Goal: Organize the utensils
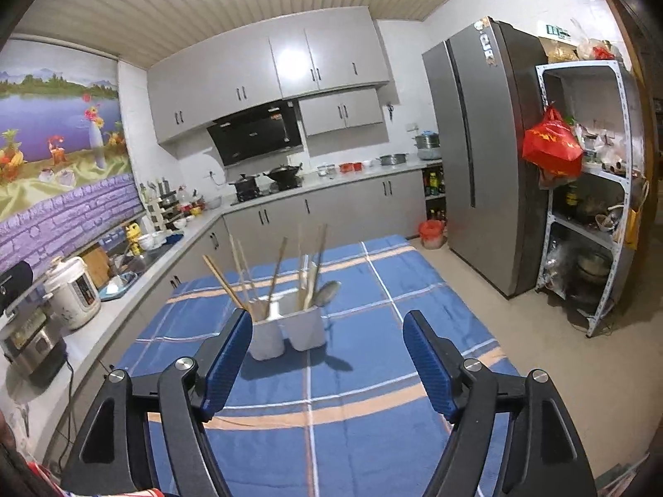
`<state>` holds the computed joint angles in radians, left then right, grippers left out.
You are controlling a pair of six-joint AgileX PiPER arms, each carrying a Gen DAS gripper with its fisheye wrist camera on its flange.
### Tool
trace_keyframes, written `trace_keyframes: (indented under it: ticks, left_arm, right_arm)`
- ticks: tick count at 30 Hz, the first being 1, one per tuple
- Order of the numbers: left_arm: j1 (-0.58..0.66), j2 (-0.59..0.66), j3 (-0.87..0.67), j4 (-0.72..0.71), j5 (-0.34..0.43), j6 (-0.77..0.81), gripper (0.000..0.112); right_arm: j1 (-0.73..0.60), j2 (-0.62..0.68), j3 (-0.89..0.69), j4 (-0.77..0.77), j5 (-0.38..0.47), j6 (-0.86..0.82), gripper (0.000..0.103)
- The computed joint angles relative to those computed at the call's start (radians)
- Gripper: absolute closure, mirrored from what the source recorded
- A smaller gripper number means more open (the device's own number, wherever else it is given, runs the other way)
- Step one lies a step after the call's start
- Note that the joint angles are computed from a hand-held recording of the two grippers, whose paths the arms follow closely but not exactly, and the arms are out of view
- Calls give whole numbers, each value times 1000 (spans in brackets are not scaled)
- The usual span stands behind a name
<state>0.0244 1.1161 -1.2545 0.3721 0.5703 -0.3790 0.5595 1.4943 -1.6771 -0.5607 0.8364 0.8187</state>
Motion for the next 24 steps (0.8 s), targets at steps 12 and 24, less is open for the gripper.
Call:
trace_keyframes:
  ticks: [12,24]
  left_arm:
    - [-131,72,42,52,78,-60,9]
    - [-111,146,65,62,128,-61,9]
  right_arm:
    - [-55,-16,68,-20,23,-7,23]
    - [-36,63,33,65,40,-106,23]
